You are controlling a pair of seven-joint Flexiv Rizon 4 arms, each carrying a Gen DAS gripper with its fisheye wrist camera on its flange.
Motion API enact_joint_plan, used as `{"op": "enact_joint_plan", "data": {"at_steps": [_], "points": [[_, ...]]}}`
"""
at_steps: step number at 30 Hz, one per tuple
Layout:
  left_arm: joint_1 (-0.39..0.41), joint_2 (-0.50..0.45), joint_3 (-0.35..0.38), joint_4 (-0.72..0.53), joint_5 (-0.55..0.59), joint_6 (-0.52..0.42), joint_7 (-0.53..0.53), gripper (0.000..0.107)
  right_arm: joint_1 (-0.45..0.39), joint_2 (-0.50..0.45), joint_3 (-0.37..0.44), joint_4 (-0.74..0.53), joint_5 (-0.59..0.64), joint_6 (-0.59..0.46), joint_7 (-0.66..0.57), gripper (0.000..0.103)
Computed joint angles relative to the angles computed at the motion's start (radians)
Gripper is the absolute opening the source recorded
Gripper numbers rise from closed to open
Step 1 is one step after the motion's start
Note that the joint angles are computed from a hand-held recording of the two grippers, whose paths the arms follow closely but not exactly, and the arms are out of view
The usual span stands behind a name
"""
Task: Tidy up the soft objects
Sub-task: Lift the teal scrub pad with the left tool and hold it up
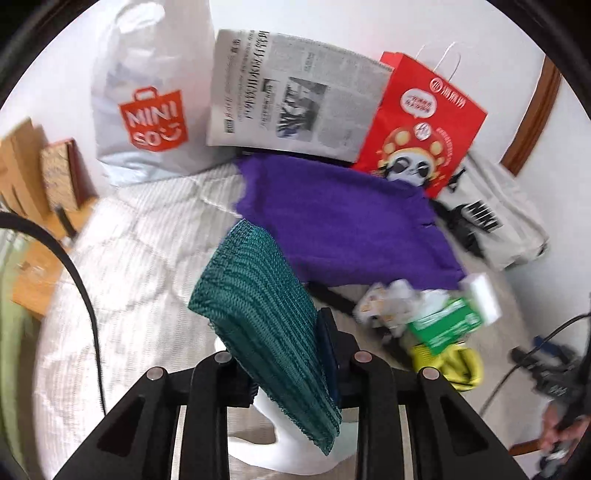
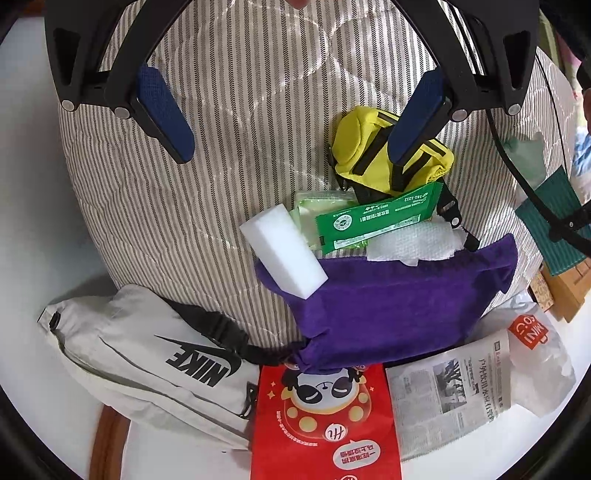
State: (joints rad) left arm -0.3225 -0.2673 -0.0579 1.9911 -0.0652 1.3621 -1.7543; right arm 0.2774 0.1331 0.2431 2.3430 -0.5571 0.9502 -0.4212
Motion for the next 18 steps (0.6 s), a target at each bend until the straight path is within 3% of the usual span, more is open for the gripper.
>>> {"op": "enact_joint_plan", "data": {"at_steps": [2,8,13,18], "points": [[-0.015,-0.008,0.023,-0.016,0.045,-0.036,-0.011,0.027,0.003,-0.003,0.002,-0.004,-0.001,-0.006,-0.007,0.103],[-0.014,-0.053,-0.036,-0.027,0.023,-0.024,0.091,0.028,0.013,-0.011,0.004,-0.014,-0.007,-0.016,-0.017,0.103],[0.016,-0.089,-0.122,-0.011,-0.084,-0.002,0.209,0.032,0.019,-0.009,0.006,-0.015,-0.007,-0.028,-0.029,0.103],[-0.012,-0.093,-0.108,0.007,-0.099,0.030,0.239,0.036,0.017,-0.007,0.004,-0.011,-0.003,-0.027,-0.028,0.103]]}}
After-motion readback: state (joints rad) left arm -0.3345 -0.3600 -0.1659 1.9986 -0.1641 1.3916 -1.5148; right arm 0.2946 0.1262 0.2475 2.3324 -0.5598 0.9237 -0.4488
